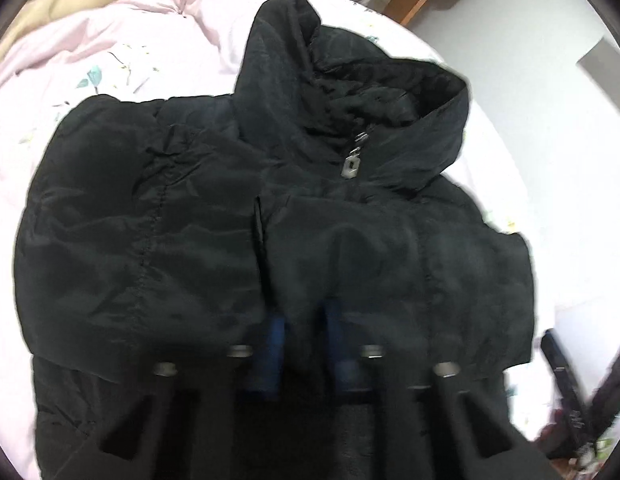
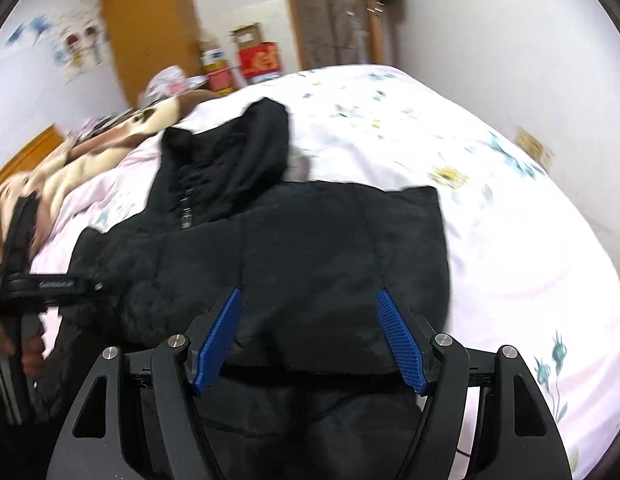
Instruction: Fold large clothes
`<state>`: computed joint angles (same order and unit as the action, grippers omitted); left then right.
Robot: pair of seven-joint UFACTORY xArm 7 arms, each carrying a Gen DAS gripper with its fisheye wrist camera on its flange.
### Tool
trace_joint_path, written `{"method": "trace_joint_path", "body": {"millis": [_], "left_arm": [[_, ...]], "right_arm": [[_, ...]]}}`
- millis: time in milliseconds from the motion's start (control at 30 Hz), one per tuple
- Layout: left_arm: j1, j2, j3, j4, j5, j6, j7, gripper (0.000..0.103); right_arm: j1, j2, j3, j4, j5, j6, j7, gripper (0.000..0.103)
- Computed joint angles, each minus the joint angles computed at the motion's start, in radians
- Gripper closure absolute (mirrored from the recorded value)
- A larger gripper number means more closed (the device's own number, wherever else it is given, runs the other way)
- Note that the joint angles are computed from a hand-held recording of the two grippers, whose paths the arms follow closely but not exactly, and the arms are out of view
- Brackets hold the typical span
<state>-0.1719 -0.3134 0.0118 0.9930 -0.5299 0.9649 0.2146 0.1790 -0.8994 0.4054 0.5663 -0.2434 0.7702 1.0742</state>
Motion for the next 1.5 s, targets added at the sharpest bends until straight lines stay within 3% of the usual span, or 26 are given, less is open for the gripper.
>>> {"method": "trace_joint_path", "body": {"millis": [333,433,533,733,867,1300,1400,1500], "left_arm": [[0.029,-0.076,0.059,0.027,-0.025,-0.046,0.063,0.093],[0.054,-0.07,0.052,0.02,0.029,-0.078,0.051,0.093],[0.067,-0.036,0.051,0.008,0.057,-0.056,0.026,0.092],[0.074,-0.042,0.014,-0.068,0.145,-0.16,-0.001,0.091],[0.071,0.003,0.021,-0.053,0.158,-0.147,-0.006,0.089],[0.064,0.029,-0.005,-0.085,0.202,-0.225,-0.003,0.084],[0.065,-0.014,-0.008,-0.096,0.235,-0.237,-0.005,0.078],[0.071,-0.058,0.003,-0.099,0.238,-0.243,-0.011,0.048]], "right_arm": [[-0.013,-0.04,0.009,0.02,-0.007,0.011,0.008,0.033],[-0.022,-0.024,0.016,0.029,-0.009,-0.013,0.011,0.033],[-0.023,0.042,0.019,0.046,-0.013,-0.032,-0.006,0.033],[-0.015,0.161,0.001,0.042,-0.026,-0.076,-0.018,0.033],[0.001,0.219,-0.018,0.052,-0.03,-0.048,-0.038,0.033],[0.03,0.315,-0.042,0.062,-0.085,-0.013,-0.018,0.03],[0.045,0.303,-0.058,0.104,-0.067,0.046,-0.034,0.03],[0.024,0.231,-0.033,0.112,-0.11,0.027,-0.004,0.03]]}}
